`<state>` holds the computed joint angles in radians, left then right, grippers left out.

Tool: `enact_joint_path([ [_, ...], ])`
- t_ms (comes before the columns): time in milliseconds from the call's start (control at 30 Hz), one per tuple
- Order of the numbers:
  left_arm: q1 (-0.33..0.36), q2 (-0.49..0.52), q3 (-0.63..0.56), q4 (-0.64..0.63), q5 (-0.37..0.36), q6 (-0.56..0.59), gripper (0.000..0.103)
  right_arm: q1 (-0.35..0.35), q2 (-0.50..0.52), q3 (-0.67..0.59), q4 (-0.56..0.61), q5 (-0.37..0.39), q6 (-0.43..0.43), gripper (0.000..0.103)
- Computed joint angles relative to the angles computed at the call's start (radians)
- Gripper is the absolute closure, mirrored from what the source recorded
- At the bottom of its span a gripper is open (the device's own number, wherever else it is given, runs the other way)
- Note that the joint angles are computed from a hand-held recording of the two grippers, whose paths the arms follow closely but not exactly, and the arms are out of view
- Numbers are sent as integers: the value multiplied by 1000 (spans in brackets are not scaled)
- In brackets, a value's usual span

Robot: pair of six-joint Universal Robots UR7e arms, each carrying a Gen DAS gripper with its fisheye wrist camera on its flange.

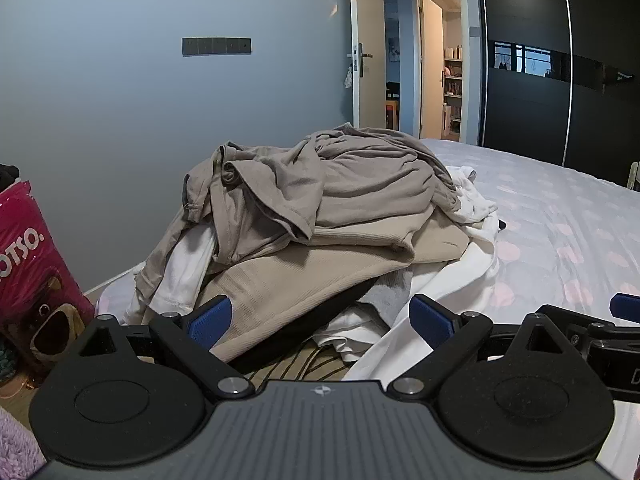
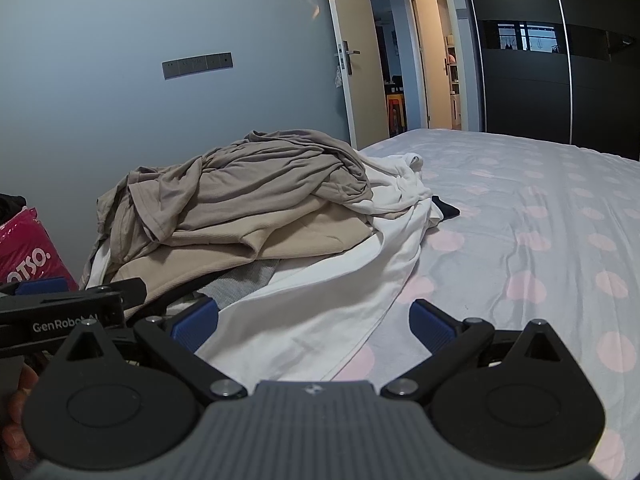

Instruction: Fold clothes

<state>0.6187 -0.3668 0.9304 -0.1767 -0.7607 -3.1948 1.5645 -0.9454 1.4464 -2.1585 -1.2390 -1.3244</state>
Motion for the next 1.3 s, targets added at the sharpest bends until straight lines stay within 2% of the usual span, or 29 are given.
enact_joint_path([
  [400, 3, -33, 40, -53, 6, 18, 6, 8, 0, 21, -22, -12, -6, 1],
  [633, -2, -98, 87, -35, 26, 3, 6, 42, 22, 8, -57, -19, 5, 1],
  [767, -4, -179, 158, -54, 51, 53, 6, 72, 44, -10, -56, -12, -12, 3],
  [933, 15, -269, 227, -42, 80, 106, 6, 126, 94, -46, -66, -28, 8, 18],
  [1000, 27, -279, 226, 11, 94, 92, 6, 146, 118, -63, -69, -33, 33, 22],
  [1133, 57, -324, 262, 51, 145, 61, 6, 185, 185, -114, -63, -39, 89, 23],
  [1233, 83, -346, 285, 87, 161, 23, 10, 214, 246, -153, -87, -80, 145, 36],
  [1300, 95, -362, 309, 91, 177, 4, 11, 228, 283, -180, -96, -101, 173, 36],
])
